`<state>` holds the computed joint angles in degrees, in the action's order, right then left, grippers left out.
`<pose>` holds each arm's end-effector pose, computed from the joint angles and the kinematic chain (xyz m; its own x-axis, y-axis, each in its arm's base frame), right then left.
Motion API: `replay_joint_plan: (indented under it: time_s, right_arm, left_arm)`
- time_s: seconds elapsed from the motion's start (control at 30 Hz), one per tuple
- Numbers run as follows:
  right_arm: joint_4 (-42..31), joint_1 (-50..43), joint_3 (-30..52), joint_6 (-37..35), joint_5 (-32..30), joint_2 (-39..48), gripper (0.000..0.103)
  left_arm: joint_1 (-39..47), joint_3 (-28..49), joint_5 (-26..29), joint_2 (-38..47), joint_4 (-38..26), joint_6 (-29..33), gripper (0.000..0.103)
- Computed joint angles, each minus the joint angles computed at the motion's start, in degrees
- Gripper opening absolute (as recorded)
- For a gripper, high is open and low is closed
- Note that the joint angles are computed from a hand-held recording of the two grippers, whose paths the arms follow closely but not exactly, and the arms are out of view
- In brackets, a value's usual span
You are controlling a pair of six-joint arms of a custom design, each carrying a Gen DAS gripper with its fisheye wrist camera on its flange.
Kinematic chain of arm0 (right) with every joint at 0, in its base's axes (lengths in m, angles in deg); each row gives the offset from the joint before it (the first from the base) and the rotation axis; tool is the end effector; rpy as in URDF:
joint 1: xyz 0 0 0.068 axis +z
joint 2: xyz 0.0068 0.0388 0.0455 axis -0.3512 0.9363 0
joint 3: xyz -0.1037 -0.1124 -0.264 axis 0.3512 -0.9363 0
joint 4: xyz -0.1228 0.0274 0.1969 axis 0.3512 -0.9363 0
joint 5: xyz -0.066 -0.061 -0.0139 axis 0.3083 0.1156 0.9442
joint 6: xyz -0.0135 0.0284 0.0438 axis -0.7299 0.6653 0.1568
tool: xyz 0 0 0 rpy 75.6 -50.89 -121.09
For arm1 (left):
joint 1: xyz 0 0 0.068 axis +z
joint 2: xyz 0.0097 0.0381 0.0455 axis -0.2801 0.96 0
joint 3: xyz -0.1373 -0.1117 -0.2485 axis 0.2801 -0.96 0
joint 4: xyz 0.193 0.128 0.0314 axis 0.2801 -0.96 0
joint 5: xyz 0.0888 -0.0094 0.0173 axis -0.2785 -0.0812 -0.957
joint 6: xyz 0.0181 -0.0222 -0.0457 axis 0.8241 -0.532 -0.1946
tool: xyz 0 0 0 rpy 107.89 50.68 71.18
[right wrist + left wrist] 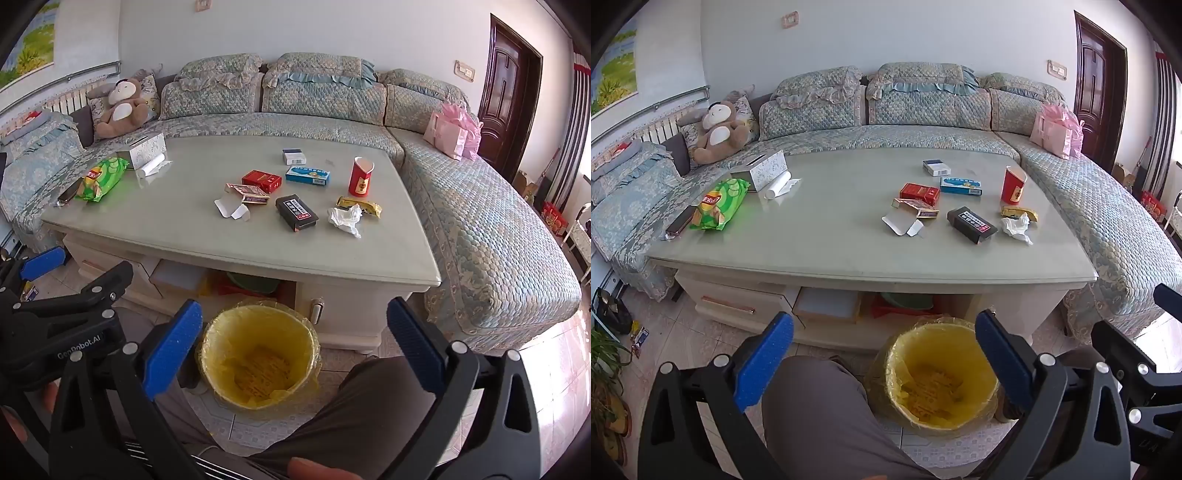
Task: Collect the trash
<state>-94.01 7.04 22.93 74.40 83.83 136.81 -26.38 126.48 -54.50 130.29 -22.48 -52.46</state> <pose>0.2140 0.0966 0.3377 -0.6790 -0.0128 -0.7340 0.0236 0.9990 -0.0392 0.2355 -0.0378 0.3404 -0.6759 0.0879 -0.7317 0.0695 0.9960 0.0554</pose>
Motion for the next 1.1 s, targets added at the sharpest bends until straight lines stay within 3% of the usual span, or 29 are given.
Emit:
replay_joint_plan:
  time_s: [0.6,1.1]
  right_arm:
    - [0.14,-0.39,-0.10,-0.26,-0.16,-0.23,0.098]
    - [0.29,-1.23,-0.15,-0.96,-0.65,-0.67,0.098]
  left_arm:
    - [-1.82,-1.41,-1.41,-0.78,1.05,-1.15,0.096]
    - [-0.56,2.00,-0.24,-0.22,-1.25,-0.01,0.096]
